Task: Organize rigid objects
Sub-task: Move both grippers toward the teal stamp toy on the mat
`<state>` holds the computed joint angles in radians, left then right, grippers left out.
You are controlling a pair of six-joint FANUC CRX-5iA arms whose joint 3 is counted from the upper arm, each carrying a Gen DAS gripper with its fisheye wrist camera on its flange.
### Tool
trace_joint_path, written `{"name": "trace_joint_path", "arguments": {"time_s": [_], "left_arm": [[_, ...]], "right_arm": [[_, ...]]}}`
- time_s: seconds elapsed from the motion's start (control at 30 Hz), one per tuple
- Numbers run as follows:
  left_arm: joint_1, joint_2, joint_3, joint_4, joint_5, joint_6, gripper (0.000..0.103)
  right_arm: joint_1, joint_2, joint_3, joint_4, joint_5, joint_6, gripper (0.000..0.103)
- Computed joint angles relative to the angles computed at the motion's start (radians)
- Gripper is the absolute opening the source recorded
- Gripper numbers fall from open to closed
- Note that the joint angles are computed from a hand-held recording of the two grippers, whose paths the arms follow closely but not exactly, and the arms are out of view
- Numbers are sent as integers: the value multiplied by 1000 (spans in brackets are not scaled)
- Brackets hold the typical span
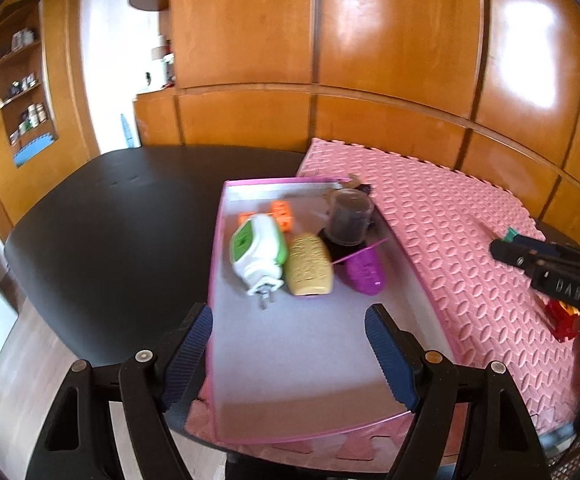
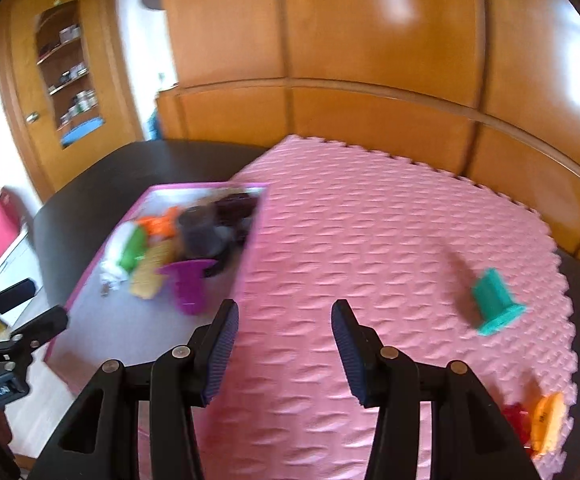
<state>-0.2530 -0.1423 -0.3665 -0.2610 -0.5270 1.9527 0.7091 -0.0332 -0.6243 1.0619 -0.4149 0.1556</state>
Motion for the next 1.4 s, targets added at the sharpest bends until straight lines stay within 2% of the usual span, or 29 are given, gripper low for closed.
{"name": "trace_joint_path", "arguments": {"time_s": [0.27,0.53,0.6,0.67,0.73,0.9,1.1,1.4], "left_arm": [[-42,51,39,56,8,-101,79],[-85,104,89,129,14,-226,79],[-102,125,108,160,21,-272,79],[-116,152,127,206,27,-332,79],[-133,194,156,263,17,-394,79],[-158,309,237,440,-43,-517,79],[-188,410,335,528,-88,-534,79],[-224,548,502,557,-145,-505,79]], "right_arm": [[-138,-107,-90,43,-90,-112,49],[-339,-179,-179,132,-140,-346,49],[-401,-188,-213,159,-113,-452,49],[-423,-189,-206,66,-116,-452,49],[-465,-219,-227,72,-58,-514,49],[-491,-239,-241,78,-23,-529,49],[-469,-233,-231,29,-15,-486,49],[-482,-230,-223,-48,32,-446,49]]}}
